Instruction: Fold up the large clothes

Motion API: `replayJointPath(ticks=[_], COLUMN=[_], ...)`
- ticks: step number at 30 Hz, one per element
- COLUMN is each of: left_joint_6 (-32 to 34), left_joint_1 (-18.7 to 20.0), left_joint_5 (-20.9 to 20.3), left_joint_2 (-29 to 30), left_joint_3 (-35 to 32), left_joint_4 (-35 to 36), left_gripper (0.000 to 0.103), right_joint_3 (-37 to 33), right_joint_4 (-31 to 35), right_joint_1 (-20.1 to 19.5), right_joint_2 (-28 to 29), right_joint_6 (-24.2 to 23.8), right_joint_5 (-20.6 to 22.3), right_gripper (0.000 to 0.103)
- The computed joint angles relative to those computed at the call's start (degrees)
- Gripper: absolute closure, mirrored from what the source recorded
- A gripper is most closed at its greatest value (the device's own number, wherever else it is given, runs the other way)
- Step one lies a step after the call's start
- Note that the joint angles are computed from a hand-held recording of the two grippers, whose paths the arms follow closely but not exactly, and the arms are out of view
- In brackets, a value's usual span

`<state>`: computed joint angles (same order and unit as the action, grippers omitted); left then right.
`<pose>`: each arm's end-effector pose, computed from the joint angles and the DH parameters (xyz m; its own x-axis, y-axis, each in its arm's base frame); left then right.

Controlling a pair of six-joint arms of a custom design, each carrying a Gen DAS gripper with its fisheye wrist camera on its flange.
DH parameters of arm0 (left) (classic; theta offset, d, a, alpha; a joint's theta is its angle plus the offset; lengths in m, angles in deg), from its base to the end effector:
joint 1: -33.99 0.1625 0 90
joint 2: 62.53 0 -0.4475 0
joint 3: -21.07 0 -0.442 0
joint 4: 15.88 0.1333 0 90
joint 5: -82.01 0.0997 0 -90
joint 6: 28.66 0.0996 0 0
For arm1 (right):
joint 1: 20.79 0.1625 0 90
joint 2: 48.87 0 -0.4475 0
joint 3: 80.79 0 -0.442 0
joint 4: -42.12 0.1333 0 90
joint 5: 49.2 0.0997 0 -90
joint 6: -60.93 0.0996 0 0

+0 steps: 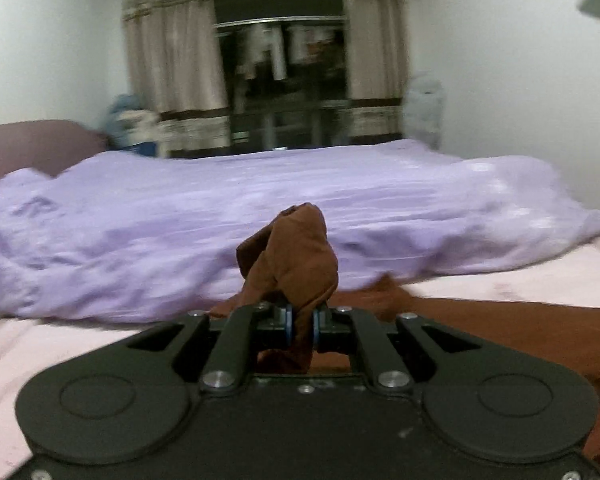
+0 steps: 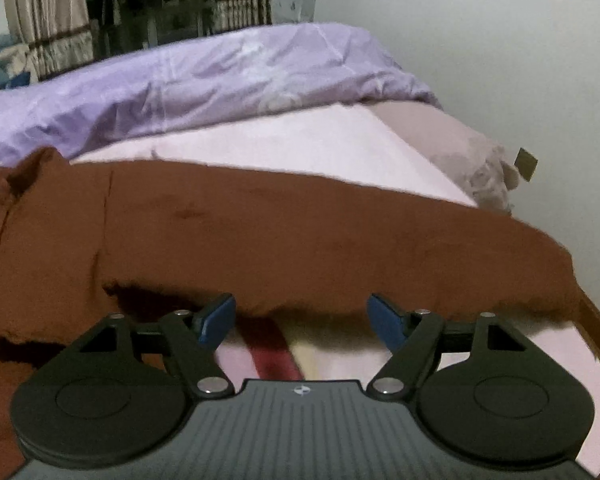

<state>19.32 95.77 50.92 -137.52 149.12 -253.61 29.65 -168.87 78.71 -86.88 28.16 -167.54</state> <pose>-0.0082 -0.4776 0.3450 -0.6033 -0.3933 -0.6938 0.6121 0.3293 -0.7190 0.1868 -0.5950 0.0334 -0.7202 -0.1803 0.6699 -0.5935 0.6602 -0.4603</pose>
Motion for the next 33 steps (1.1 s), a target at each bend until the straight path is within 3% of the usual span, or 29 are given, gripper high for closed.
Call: replayJointPath(ticks=[7,10,14,17,18,19,20,25,29,31,33], left_joint_6=[-14.5,-18.9,-23.6,-27.2,-25.7,-24.6,-24.2,-18.1,-24.1,-27.1,-23.2], left_joint_1=[0.8,0.5,3.7,6.6,6.8,6.7,6.6,6.6,8.5,10.8,10.8], left_joint_5=[-8.7,-8.3,-9.0,-10.8,-11.9,-13.8,-16.1,-25.1,-22.7,-24.2,-23.8], left_joint_2=[10.7,15.3,19.3,21.0,21.6,21.3,20.3,19.2,20.5,20.9,22.0], left_joint_3=[-2.6,-3.1,-6.4,-7.9,-7.6,-7.1,-6.3,-4.1,-6.5,-7.8,-7.8], left_joint_4=[10.3,11.5,19.3,26.0,24.6,24.5,25.5,19.1,21.8,25.9,23.4], left_gripper=[0.096,0.096,0.092,0.075,0.062,0.042,0.037,0.030,0.030,0.029,0.027], right_joint_3=[-0.9,-1.4,-2.2,-2.4,-2.5,-2.6,-2.7,-3.2,-3.1,-3.2,-3.2], right_joint_4=[1.9,3.1,2.6,2.9,3.0,3.0,3.0,2.5,2.4,2.7,3.0], right_joint_1=[-0.1,0.0,0.5,0.6,0.7,0.7,0.8,1.2,1.2,1.1,0.9], right_joint_2=[0.8,1.0,2.1,2.2,2.2,2.2,2.3,2.9,3.0,2.9,2.8], right_joint_6=[1.7,2.8,1.4,1.1,1.1,1.0,0.9,-0.2,-0.1,0.4,1.0], right_joint_5=[-1.0,-0.9,-2.4,-2.5,-2.5,-2.6,-2.7,-3.0,-3.4,-3.6,-3.9], right_gripper=[0.014,0.014,0.014,0.014,0.014,0.014,0.014,0.014,0.014,0.014,0.014])
